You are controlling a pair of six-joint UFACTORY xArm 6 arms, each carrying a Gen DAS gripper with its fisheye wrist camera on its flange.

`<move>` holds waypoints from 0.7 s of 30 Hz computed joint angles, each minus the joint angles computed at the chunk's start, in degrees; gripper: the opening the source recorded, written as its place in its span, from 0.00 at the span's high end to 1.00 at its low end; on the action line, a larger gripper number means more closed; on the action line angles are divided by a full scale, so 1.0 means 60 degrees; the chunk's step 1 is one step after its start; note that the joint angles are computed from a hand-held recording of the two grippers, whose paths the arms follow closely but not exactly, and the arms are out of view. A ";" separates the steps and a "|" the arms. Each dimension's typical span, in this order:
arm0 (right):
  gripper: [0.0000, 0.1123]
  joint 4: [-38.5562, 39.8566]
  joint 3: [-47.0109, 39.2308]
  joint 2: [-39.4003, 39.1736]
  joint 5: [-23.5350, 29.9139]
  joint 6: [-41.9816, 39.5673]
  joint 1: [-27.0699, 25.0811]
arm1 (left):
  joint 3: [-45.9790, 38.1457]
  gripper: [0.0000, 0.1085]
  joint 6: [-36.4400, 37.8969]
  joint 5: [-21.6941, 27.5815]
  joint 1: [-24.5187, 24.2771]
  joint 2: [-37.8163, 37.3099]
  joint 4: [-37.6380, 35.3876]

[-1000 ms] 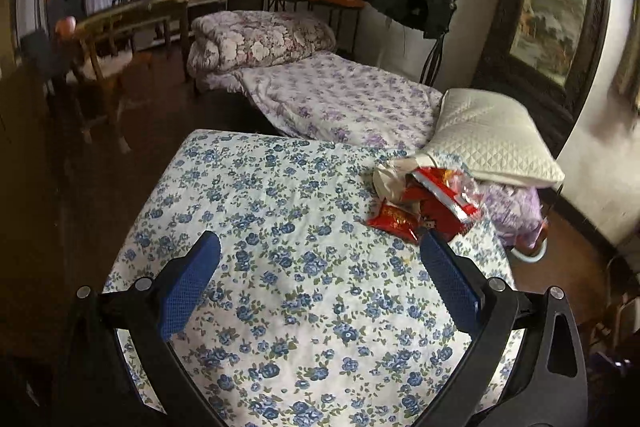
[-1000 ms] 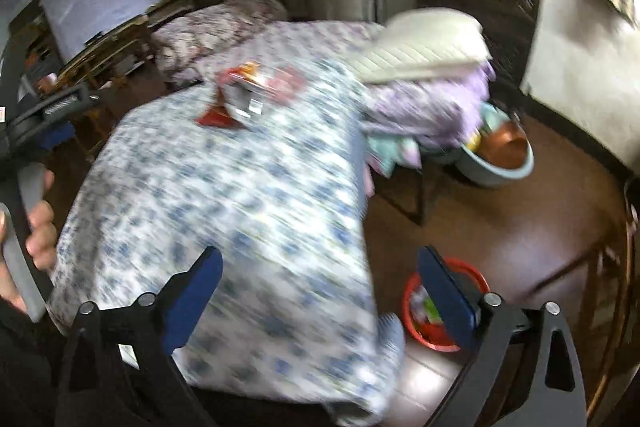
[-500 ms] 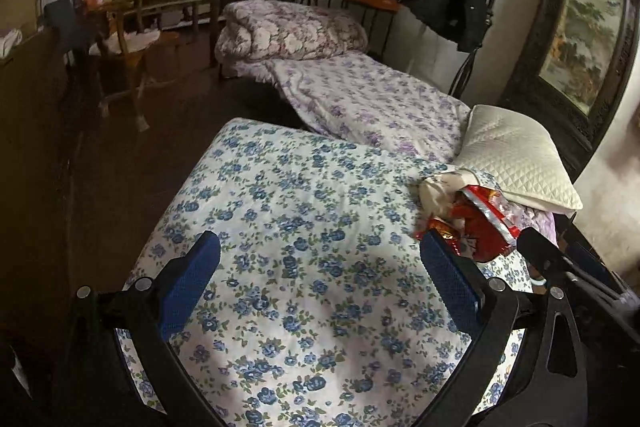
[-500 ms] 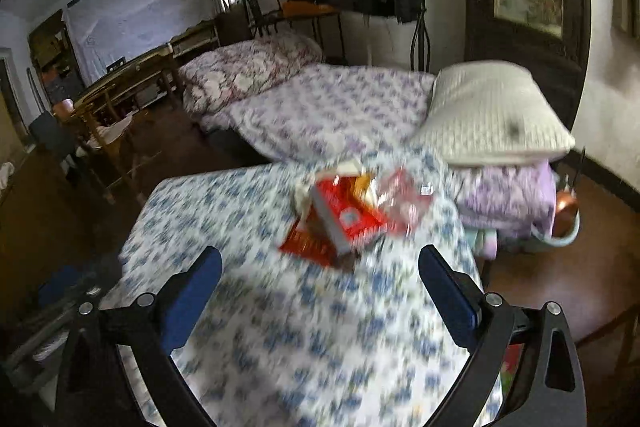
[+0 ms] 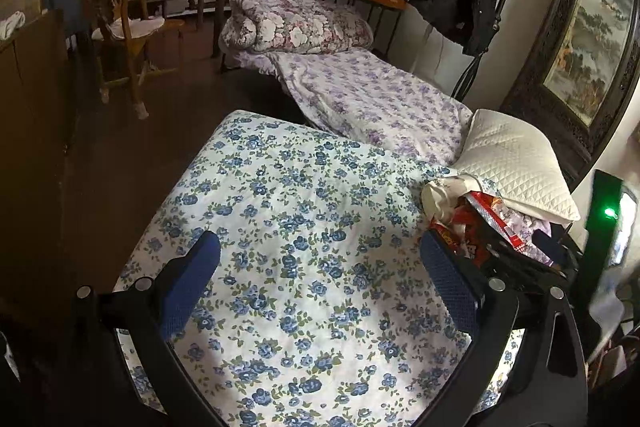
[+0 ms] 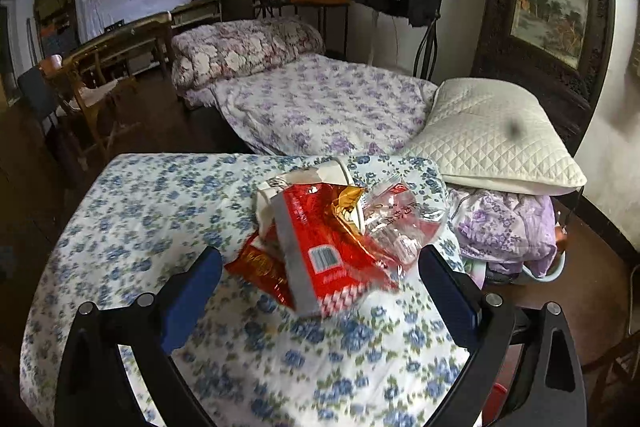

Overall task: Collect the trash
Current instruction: 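Grasp the red-orange snack wrapper with the right gripper while the left grasps the small red packet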

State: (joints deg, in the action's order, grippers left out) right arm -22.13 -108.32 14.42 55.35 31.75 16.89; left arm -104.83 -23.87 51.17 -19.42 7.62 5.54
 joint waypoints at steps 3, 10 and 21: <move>0.79 0.1467 -0.0195 0.0206 0.0500 -0.0399 -0.0312 | -0.0045 0.11 0.0101 -0.0004 0.0079 0.0058 -0.0376; 0.95 0.2833 0.2367 -0.1928 -0.0725 -0.0116 -0.0436 | -0.0118 0.11 0.0160 -0.0057 0.0003 0.0157 -0.0172; 0.94 0.1844 0.5050 -0.4525 -0.1232 0.1343 0.0248 | -0.3147 0.11 0.1529 0.1303 -0.0945 0.2755 -0.0008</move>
